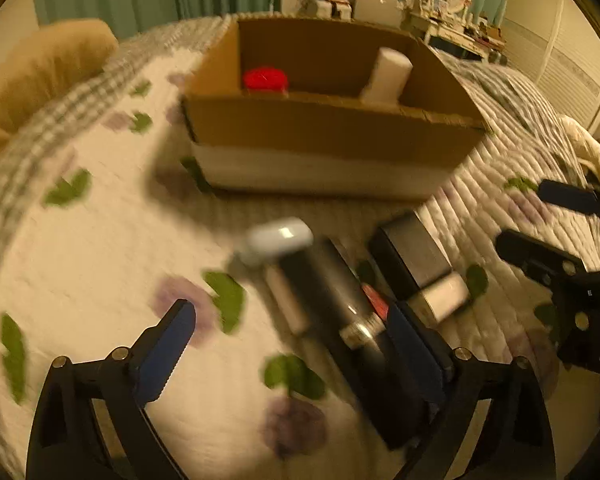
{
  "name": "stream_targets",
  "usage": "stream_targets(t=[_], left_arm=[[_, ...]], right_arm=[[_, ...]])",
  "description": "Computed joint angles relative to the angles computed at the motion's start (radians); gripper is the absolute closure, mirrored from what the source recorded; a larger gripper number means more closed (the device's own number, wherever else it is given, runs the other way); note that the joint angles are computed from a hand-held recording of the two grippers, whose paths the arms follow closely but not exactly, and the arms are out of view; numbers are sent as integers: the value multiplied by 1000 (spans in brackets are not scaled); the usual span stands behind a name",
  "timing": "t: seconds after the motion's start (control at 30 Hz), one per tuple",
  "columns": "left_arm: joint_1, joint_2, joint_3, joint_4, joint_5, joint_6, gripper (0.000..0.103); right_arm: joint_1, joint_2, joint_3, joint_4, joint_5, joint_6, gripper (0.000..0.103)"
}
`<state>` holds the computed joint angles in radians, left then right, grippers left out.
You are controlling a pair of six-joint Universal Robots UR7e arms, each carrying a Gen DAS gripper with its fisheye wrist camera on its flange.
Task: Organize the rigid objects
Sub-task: 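Grasp the black cylinder with the left tool while the right tool grasps the black charger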
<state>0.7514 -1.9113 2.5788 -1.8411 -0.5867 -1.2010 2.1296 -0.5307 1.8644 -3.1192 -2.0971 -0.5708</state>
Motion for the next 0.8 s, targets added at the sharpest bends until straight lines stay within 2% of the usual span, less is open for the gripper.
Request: stream_targets(t=[0.23, 0.3, 0.33, 0.47, 0.53, 0.73, 0.8], left_arm=[[79, 116, 34, -319, -119, 191, 37], [96, 126, 35, -389, -159, 236, 56], [99, 123, 34, -397, -173, 243, 58], [47, 52, 30, -279, -149, 200, 80], [27, -3, 25, -223, -141, 186, 82], [-39, -118, -22, 37, -57, 70, 84], [-31, -123, -33, 56, -38, 75, 84]], right_arm=[[-10, 1, 6, 1, 4, 2, 26], [-11, 2, 4, 8, 6, 5, 26], [-12, 3, 1, 12, 5, 8, 26], [-15, 5, -4, 22, 4, 19, 26], [-16, 5, -6, 27, 7, 22, 26], [-7, 29, -55, 94, 3, 55, 26], [-3, 59, -99, 139, -12, 67, 26]])
